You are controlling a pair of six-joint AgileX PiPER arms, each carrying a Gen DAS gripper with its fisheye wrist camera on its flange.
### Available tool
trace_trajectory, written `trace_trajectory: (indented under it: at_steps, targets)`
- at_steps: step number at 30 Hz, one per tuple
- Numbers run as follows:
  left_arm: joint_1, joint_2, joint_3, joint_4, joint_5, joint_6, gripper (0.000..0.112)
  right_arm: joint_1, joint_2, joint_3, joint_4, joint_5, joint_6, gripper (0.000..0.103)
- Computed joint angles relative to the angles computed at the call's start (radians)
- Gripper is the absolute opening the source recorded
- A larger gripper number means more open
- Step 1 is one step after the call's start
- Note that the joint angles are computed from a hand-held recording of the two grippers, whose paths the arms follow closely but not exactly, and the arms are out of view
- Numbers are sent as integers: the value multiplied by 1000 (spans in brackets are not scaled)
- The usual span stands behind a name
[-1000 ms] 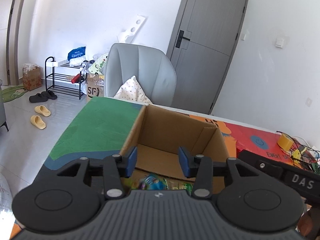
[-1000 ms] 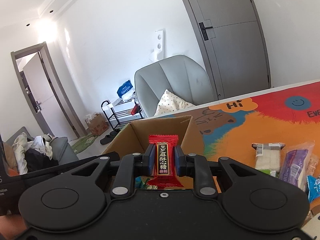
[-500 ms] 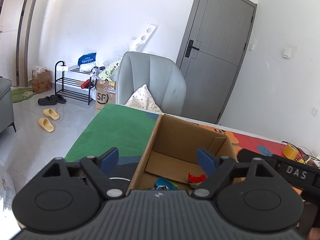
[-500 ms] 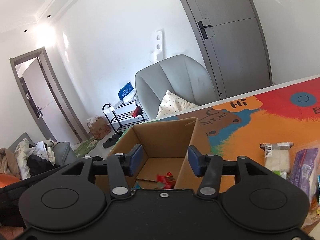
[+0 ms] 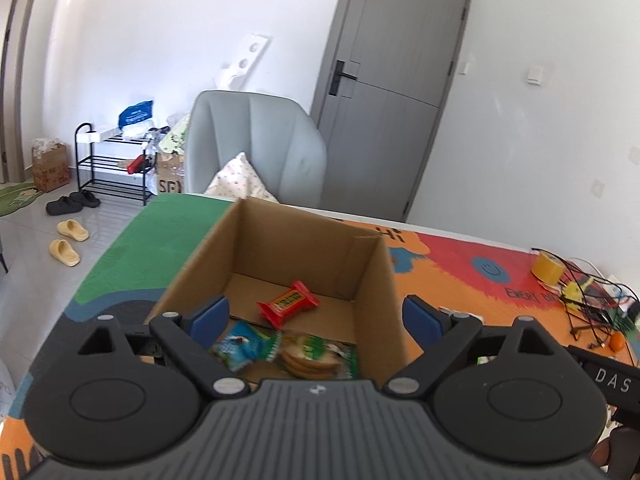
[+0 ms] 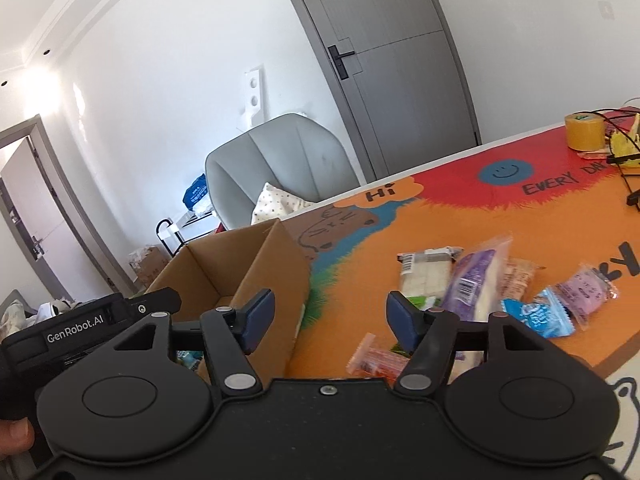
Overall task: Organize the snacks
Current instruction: 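Open both grippers to drop the blue snack and red candy bar into the box, then grasp the orange-filled clear bag with the left gripper while the right gripper grasps the blue snack pack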
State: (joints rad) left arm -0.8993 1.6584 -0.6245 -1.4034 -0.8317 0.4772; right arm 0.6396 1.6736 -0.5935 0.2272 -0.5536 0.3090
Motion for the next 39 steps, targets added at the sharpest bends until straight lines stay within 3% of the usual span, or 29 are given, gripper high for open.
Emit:
trace_trajectory:
  at_steps: [14,18,21,24,30,39]
  targets:
    - [-85,117,-158,12,48,38,93,-185,-87,205,-121,-99,106,61]
    - [-90,158,-203,34,70,41,92,-239,-67,229,-177,-130,153,60]
    - [-104,199,-243,19,46,77,91,-274,-48,241,-210,-153,181,58]
    - [-86,218,-267,41,100,49,90,-312,-27,249,-247,-175,207,58]
    - [-78,290,-346,32,132,91,86,-397,33,232,-333,-202,258,54]
    - [-88,371,-457,-26,97,189,80,-434,138,148,-427,-187,330,51]
